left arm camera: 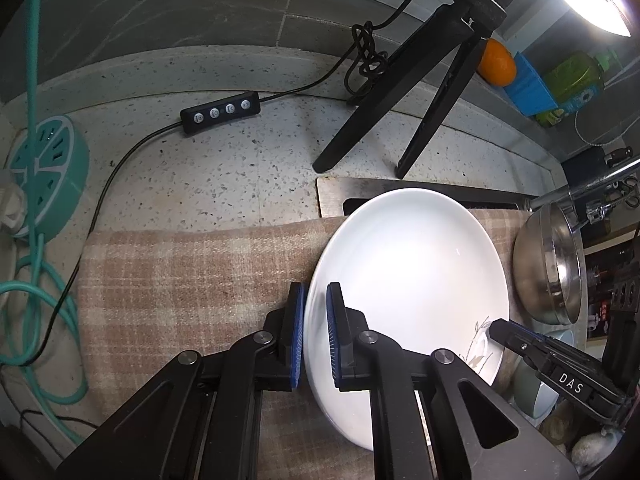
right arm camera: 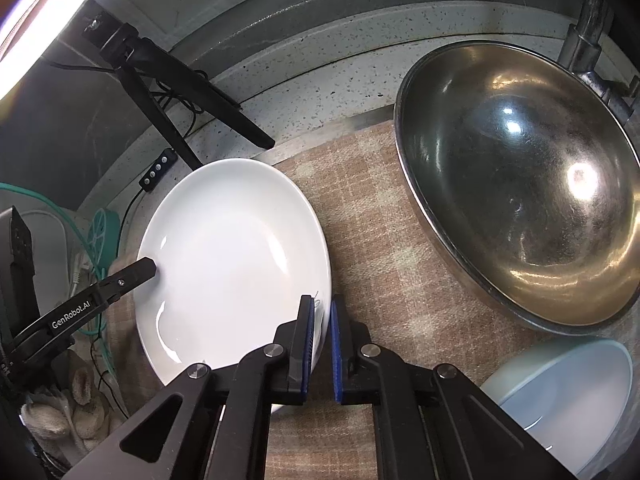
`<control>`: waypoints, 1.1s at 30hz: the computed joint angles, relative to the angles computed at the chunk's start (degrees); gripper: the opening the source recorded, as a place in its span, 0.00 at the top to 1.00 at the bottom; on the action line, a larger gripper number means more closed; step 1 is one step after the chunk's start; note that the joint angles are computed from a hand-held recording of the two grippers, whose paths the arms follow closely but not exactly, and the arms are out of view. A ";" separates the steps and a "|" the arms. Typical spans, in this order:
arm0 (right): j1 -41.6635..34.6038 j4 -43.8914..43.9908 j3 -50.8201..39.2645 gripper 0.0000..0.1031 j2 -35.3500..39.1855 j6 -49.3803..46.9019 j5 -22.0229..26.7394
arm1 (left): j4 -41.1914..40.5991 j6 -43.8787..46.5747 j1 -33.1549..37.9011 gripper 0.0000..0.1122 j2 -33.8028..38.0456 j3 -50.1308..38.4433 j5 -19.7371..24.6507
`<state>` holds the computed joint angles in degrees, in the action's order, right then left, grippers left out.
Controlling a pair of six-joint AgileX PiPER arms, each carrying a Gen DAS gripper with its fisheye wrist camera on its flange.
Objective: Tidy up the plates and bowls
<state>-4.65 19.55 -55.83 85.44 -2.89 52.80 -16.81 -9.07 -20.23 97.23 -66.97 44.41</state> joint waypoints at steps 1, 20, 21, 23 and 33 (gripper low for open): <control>0.08 0.15 -0.05 0.93 0.06 -0.06 -0.10 | 0.19 -0.14 -0.06 0.92 -0.15 0.08 0.11; 0.21 3.07 3.31 0.94 -6.92 -3.44 2.38 | 2.64 -4.67 -1.16 0.92 -8.59 5.95 1.96; 0.28 3.10 3.55 0.94 -7.63 -3.56 2.64 | 3.01 -5.20 -1.35 0.92 -9.19 6.25 2.12; 0.07 3.66 3.96 0.94 -8.88 -3.92 3.39 | 3.44 -5.81 -1.54 0.92 -10.43 6.80 2.58; -4.58 7.25 5.77 0.94 -15.33 -9.32 8.59 | 6.16 -12.30 -4.73 0.92 -18.93 9.53 5.51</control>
<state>-9.24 26.80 -50.06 70.11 -12.21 61.39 -10.65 -21.37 -24.97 78.30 -57.44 49.92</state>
